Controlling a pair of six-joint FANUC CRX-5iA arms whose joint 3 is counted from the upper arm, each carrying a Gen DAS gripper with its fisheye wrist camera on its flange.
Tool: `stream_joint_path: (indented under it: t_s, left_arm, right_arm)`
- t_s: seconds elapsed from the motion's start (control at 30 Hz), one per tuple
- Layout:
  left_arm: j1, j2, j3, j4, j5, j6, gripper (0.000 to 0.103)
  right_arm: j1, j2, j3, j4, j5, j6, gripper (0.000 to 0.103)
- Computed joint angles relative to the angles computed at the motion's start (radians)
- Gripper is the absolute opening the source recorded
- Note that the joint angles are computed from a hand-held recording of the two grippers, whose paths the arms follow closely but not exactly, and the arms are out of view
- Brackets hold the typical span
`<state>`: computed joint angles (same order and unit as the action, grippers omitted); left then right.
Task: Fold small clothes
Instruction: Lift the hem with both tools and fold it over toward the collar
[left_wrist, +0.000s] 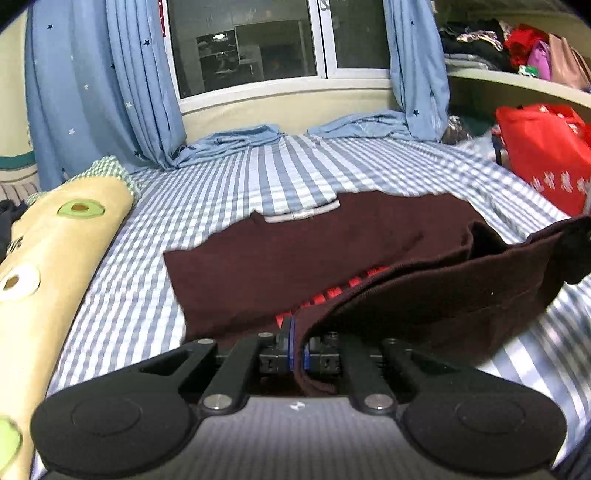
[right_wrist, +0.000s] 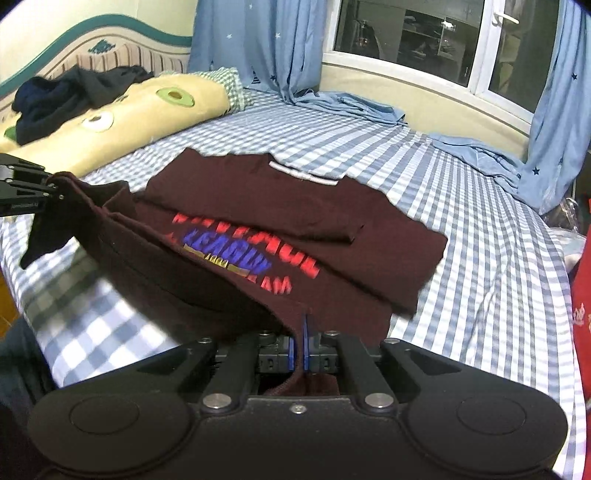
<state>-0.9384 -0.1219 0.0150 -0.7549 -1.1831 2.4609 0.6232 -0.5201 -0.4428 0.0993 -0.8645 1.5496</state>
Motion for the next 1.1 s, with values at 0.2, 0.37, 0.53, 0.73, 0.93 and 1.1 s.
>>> stream_joint_path:
  t_s: [0.2, 0.37, 0.53, 0.73, 0.93, 1.1]
  left_arm:
    - [0.216, 0.117, 0.134, 0.088, 0.115, -0.223, 0.004]
    - [0.390, 0.275, 0.286, 0.233, 0.172, -0.373, 0.004]
    - [0.514, 0.465, 0.436, 0.356, 0.144, -0.465, 0.004]
    - [0.579, 0.608, 0.518, 0.460, 0.110, -0.509, 0.004]
    - [0.606, 0.644, 0.543, 0.526, 0.140, -0.547, 0.004]
    - [0.637, 0.703, 0.623, 0.599, 0.129, -0.584, 0.013]
  right_arm:
    - [-0.121, 0.278, 0.248, -0.038, 0.025, 0.133, 0.003]
    - [-0.181, 0.567, 0.517, -0.027, -0.014, 0.152, 0.003]
    - [-0.199, 0.838, 0.784, -0.014, -0.094, 0.107, 0.003]
    - [-0.206, 1.079, 1.024, -0.007, -0.211, 0.070, 0.003]
    - [-0.240, 1.166, 1.156, -0.059, -0.280, 0.046, 0.003]
    - [-0.269, 1.204, 1.248, -0.088, -0.323, 0.020, 0.003]
